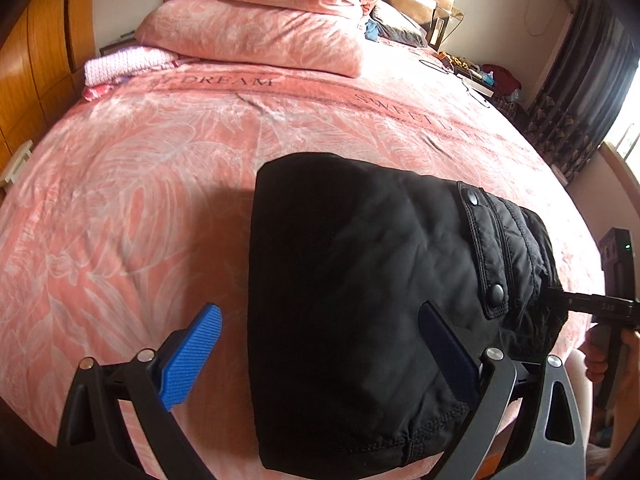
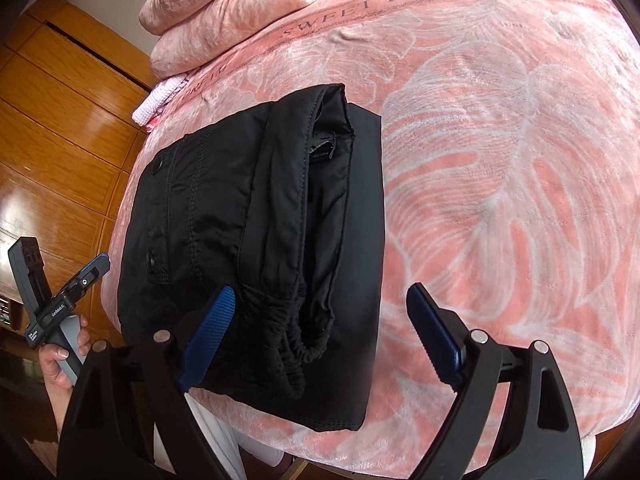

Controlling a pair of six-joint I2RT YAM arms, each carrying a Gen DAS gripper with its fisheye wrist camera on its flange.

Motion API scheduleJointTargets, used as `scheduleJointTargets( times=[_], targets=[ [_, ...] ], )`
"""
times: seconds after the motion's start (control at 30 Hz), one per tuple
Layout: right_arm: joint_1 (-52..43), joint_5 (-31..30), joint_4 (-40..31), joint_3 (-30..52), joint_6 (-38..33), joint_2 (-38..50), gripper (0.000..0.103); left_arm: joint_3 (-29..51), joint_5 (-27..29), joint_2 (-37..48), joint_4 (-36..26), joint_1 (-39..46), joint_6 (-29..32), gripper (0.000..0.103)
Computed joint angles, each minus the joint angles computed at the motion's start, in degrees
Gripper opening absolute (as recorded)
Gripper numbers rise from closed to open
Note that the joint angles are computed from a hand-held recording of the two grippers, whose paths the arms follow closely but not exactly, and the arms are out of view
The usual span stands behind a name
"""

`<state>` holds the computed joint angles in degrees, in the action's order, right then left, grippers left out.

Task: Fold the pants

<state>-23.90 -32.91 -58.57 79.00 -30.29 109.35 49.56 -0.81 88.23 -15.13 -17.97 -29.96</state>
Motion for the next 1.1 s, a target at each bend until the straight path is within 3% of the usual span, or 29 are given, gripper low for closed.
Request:
scheduleJointTargets(
  times=[0.1, 0.17, 0.23, 0.33, 0.6, 0.8, 1.1],
  targets=[
    [-0.6, -1.4, -0.9, 1.1, -0.5, 2.9, 0.092, -2.9, 14.5, 2.9, 5.4, 7.2, -0.5, 0.099],
    [-1.2, -3.1, -2.5, 2.3, -0.8, 5.2, 0.093, -3.2, 20.5, 6.1, 6.5, 10.5, -1.8, 0.099],
    [-2.0, -4.8, -4.5, 3.8, -1.8, 7.2, 0.093, -5.2, 28.2, 8.5, 11.9, 13.7, -2.8, 0.099],
    [-2.7, -6.7, -7.1, 5.8, -3.5, 9.5, 0.093, -6.0, 34.6, 12.0, 16.9, 15.4, -3.7, 0.099],
    [-3.6, -8.6, -15.1, 12.7, -9.6, 15.2, 0.095, 2.6, 44.6, 22.9, 14.7, 16.5, 0.9, 0.100],
    [-4.5, -9.5, -19.8, 15.8, -14.1, 17.8, 0.096, 8.9, 50.6, 27.4, 6.5, 17.8, 7.3, 0.099],
    [-1.9, -10.6, -18.3, 17.5, -13.4, 19.4, 0.100, 16.7, 52.1, 33.1, 0.6, 15.5, 6.5, 0.099]
  ],
)
